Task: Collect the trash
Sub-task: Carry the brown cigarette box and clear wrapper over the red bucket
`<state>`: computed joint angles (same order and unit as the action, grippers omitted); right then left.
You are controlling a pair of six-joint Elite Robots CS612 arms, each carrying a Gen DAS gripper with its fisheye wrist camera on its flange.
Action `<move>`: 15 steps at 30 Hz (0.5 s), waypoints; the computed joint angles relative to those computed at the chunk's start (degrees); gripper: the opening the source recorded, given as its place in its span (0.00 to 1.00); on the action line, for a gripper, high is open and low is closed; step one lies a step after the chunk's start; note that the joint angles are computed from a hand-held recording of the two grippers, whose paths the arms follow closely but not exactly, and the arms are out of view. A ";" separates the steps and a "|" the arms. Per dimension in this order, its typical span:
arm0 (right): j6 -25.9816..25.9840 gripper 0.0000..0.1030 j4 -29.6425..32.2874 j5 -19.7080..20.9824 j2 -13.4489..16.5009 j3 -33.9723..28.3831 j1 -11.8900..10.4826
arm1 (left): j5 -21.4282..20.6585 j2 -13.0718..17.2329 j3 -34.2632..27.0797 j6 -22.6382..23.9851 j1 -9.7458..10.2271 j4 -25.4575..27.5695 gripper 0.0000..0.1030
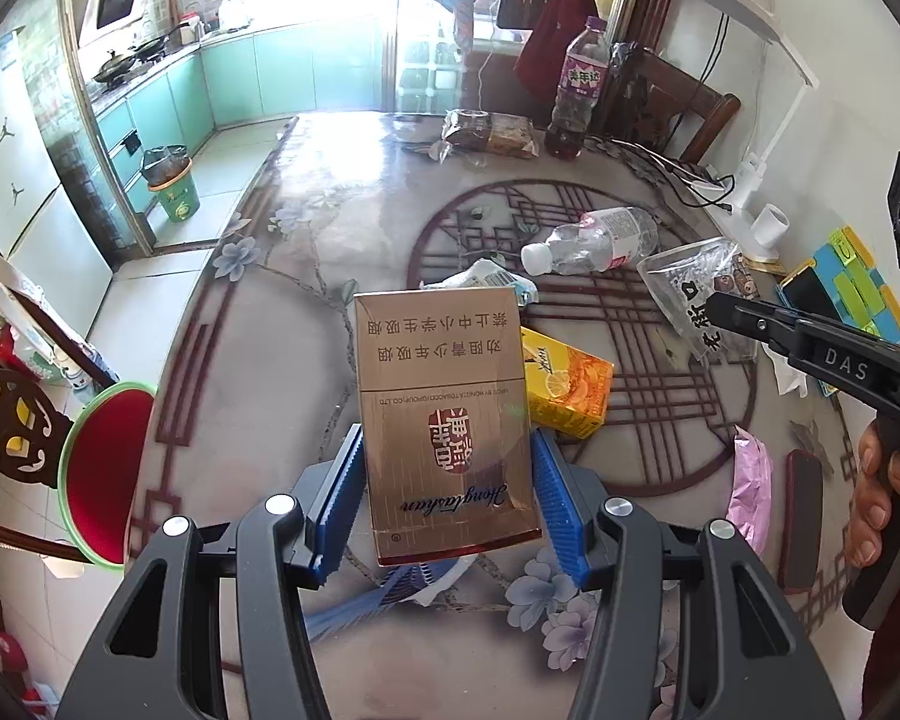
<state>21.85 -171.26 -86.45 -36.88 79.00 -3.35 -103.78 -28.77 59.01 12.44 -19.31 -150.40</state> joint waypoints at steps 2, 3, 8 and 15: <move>-0.48 0.10 0.18 0.14 0.18 -0.74 0.39 | 0.02 0.19 -0.41 -0.35 0.36 0.10 0.50; -0.85 0.10 0.34 0.15 0.32 -1.29 0.64 | -0.05 0.32 -0.67 -0.62 0.58 0.18 0.50; -1.70 0.10 1.44 -0.12 1.04 -3.67 1.81 | -0.31 1.10 -2.04 -1.89 1.76 0.37 0.50; -0.68 0.10 3.05 -1.30 2.48 -7.21 3.53 | -0.64 2.63 -5.30 -1.73 3.74 1.18 0.50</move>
